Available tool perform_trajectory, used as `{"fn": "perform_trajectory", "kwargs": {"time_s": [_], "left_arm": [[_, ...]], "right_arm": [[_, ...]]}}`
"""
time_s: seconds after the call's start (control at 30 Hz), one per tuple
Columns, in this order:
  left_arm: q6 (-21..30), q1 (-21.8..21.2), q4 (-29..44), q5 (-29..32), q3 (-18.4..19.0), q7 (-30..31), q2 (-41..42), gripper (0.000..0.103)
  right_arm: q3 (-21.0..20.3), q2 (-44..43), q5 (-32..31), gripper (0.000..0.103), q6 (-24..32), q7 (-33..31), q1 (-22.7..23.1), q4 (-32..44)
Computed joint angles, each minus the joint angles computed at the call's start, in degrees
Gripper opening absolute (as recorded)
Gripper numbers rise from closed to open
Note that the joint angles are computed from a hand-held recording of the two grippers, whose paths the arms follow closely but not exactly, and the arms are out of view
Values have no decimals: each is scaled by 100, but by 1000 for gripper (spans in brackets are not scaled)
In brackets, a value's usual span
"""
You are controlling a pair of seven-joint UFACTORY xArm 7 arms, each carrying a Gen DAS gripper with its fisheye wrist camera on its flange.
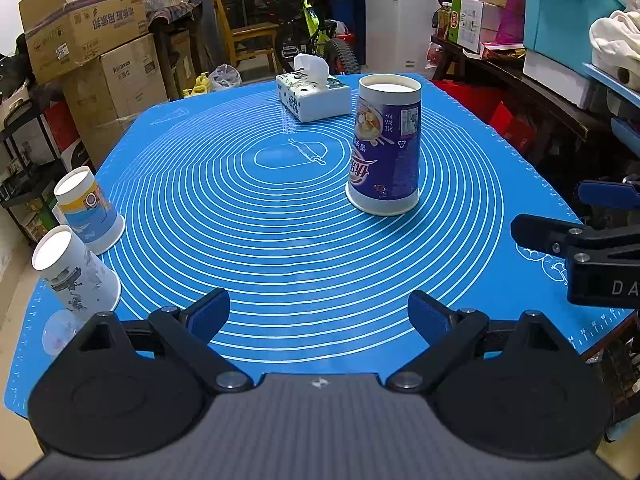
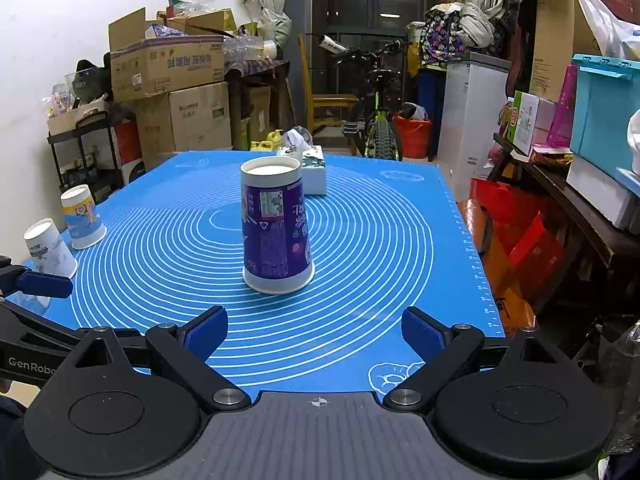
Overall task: Flip cup upside down
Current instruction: 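Open the right tool and withdraw it from the standing cup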
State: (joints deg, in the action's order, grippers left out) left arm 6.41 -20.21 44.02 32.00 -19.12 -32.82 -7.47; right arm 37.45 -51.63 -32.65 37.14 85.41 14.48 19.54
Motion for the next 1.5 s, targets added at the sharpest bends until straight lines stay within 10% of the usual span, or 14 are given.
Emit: {"fn": "perform_trajectory", "kwargs": {"time_s": [1.5], "left_arm": [[59,-26,22,38,15,-38,1,95]], "right_arm": [[-89,-102,118,94,140,-66,224,-57]]}}
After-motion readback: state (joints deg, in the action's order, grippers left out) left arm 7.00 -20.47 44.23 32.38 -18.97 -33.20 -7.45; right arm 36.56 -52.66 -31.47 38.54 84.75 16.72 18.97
